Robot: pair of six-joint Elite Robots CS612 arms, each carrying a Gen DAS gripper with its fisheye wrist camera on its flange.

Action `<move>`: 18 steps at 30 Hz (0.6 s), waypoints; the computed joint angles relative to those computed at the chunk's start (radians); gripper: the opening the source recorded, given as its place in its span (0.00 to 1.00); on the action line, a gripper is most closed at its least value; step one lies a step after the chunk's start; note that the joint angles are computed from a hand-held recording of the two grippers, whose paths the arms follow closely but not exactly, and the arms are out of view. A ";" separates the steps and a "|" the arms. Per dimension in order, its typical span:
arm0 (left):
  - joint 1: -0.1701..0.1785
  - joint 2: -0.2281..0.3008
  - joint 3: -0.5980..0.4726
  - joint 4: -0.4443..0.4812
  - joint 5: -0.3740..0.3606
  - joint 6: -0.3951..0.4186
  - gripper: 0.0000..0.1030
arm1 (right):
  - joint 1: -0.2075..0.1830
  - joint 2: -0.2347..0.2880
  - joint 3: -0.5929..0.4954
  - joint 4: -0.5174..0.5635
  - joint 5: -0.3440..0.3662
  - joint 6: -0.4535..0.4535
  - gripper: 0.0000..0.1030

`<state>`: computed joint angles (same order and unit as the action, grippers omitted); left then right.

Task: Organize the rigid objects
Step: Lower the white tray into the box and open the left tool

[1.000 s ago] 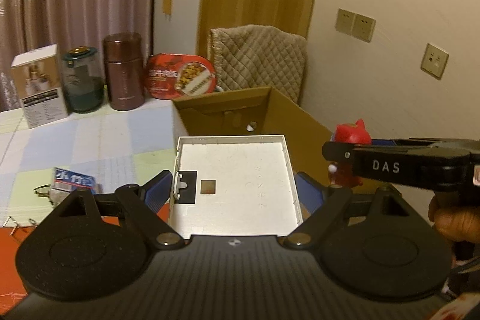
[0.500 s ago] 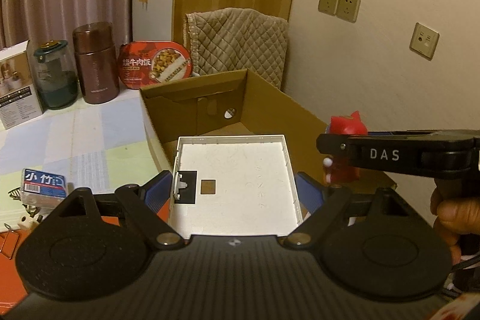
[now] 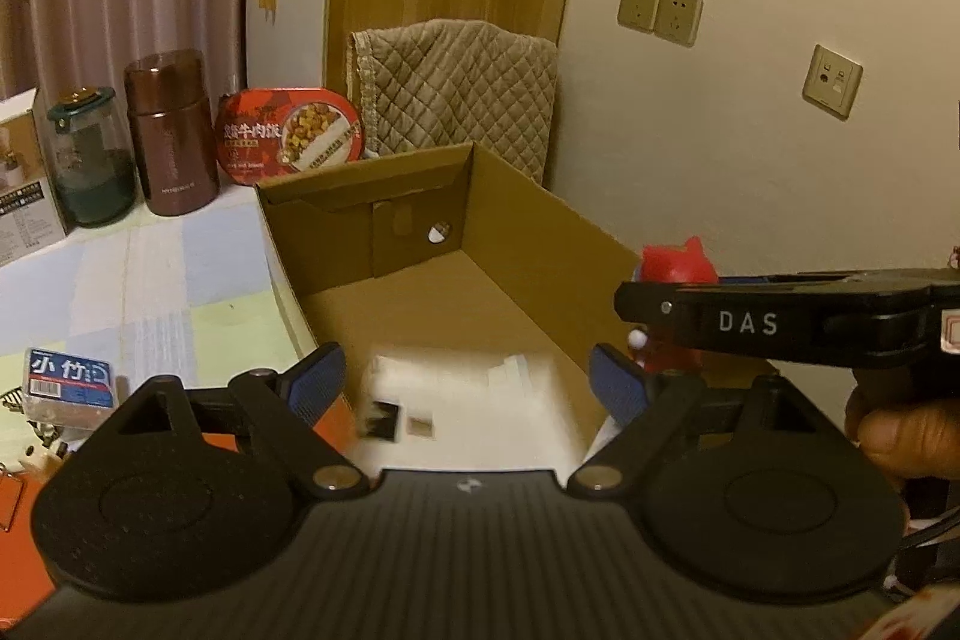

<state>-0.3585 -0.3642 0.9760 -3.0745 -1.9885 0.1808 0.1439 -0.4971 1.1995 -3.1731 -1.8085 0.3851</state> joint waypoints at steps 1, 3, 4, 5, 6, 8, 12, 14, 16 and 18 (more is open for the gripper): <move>0.001 0.000 0.001 -0.007 0.006 -0.005 0.83 | 0.000 0.000 0.000 0.001 0.000 0.002 0.42; 0.002 0.000 0.003 -0.019 0.013 -0.009 0.83 | -0.001 0.000 0.000 0.003 0.002 0.004 0.42; 0.003 -0.001 0.004 -0.023 0.021 -0.012 0.83 | -0.001 -0.001 0.000 0.003 0.004 0.005 0.42; 0.004 -0.002 0.005 -0.026 0.028 -0.015 0.83 | -0.001 -0.001 0.000 0.003 0.005 0.005 0.42; 0.005 -0.002 0.005 -0.025 0.032 -0.017 0.83 | -0.001 -0.001 0.000 0.004 0.007 0.006 0.42; 0.008 -0.004 0.006 -0.023 0.039 -0.020 0.83 | -0.001 -0.002 0.002 0.002 0.014 0.007 0.42; 0.012 -0.006 0.007 -0.023 0.049 -0.027 0.83 | -0.001 0.000 -0.002 0.007 0.024 0.004 0.42; 0.014 -0.006 0.007 -0.022 0.050 -0.025 0.83 | 0.000 0.000 -0.004 0.011 0.031 0.003 0.42; 0.015 -0.007 0.009 -0.023 0.050 -0.025 0.83 | 0.000 0.001 -0.006 0.016 0.036 0.003 0.42; 0.016 -0.008 0.011 -0.023 0.047 -0.027 0.83 | 0.001 0.002 -0.007 0.021 0.040 0.003 0.42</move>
